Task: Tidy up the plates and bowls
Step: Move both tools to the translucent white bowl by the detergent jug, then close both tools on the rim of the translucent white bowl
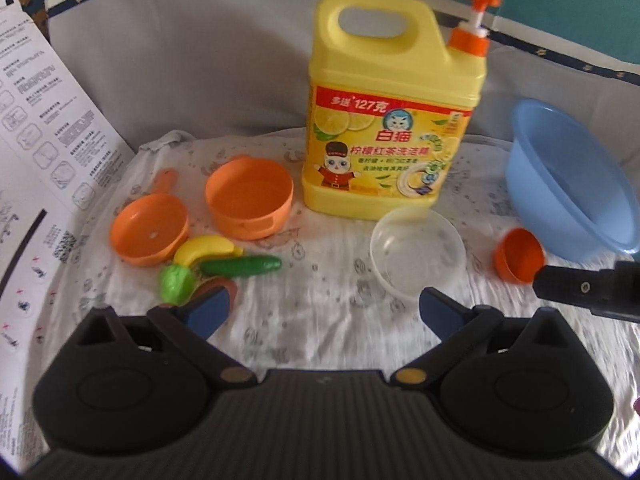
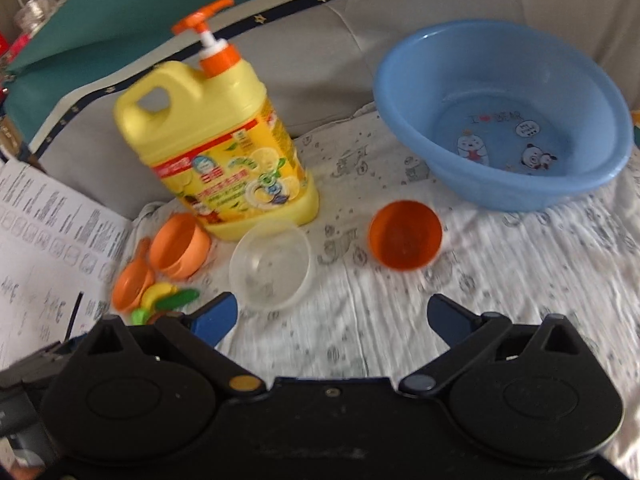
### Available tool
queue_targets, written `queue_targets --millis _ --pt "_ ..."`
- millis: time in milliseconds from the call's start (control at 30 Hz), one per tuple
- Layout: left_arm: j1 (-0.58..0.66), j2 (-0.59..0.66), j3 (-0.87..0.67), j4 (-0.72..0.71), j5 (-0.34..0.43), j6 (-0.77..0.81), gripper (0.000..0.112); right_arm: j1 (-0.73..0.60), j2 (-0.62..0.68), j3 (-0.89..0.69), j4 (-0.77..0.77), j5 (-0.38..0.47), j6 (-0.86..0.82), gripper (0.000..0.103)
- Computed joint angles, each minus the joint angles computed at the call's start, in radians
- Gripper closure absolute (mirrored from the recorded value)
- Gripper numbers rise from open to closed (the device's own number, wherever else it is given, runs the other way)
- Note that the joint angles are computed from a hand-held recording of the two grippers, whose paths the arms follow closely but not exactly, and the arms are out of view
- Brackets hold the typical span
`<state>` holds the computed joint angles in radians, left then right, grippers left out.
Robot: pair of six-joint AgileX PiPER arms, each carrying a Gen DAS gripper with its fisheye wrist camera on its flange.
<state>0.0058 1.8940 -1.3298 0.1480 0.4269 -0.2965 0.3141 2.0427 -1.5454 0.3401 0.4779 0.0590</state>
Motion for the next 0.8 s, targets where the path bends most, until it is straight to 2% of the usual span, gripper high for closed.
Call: queue_targets --millis 67,200,300,367,433,567,633,700,800 --pt "-0.002 0.05 -0.047 -0.004 0.004 -0.003 0.009 -0.002 0.06 -0.077 0.002 0.027 0.004 0.007" --pt "-0.006 0.148 -0.141 -0.015 0.017 -0.009 0.011 0.001 0.167 -0.219 -0.008 0.077 0.019 0.023" --pt "-0.01 0.212 -0.209 -0.034 0.034 -0.002 0.019 0.001 0.249 -0.33 0.008 0.126 0.018 0.036" --pt "-0.012 0.243 -0.241 -0.043 0.036 0.003 0.031 0.003 0.295 -0.393 0.015 0.15 0.018 0.044" --pt "-0.012 0.272 -0.275 -0.075 0.043 0.035 0.042 0.005 0.341 -0.455 0.021 0.174 0.013 0.058" --pt "-0.014 0.314 -0.323 -0.145 0.055 0.108 0.065 0.01 0.413 -0.552 0.032 0.211 0.015 0.072" --pt "-0.014 0.331 -0.339 -0.195 0.066 0.168 0.072 0.011 0.433 -0.571 0.042 0.214 0.01 0.083" --pt "-0.016 0.343 -0.35 -0.221 0.076 0.204 0.08 0.01 0.44 -0.576 0.058 0.215 -0.003 0.089" --pt "-0.021 0.351 -0.359 -0.244 0.087 0.232 0.093 0.011 0.444 -0.575 0.073 0.212 -0.013 0.092"
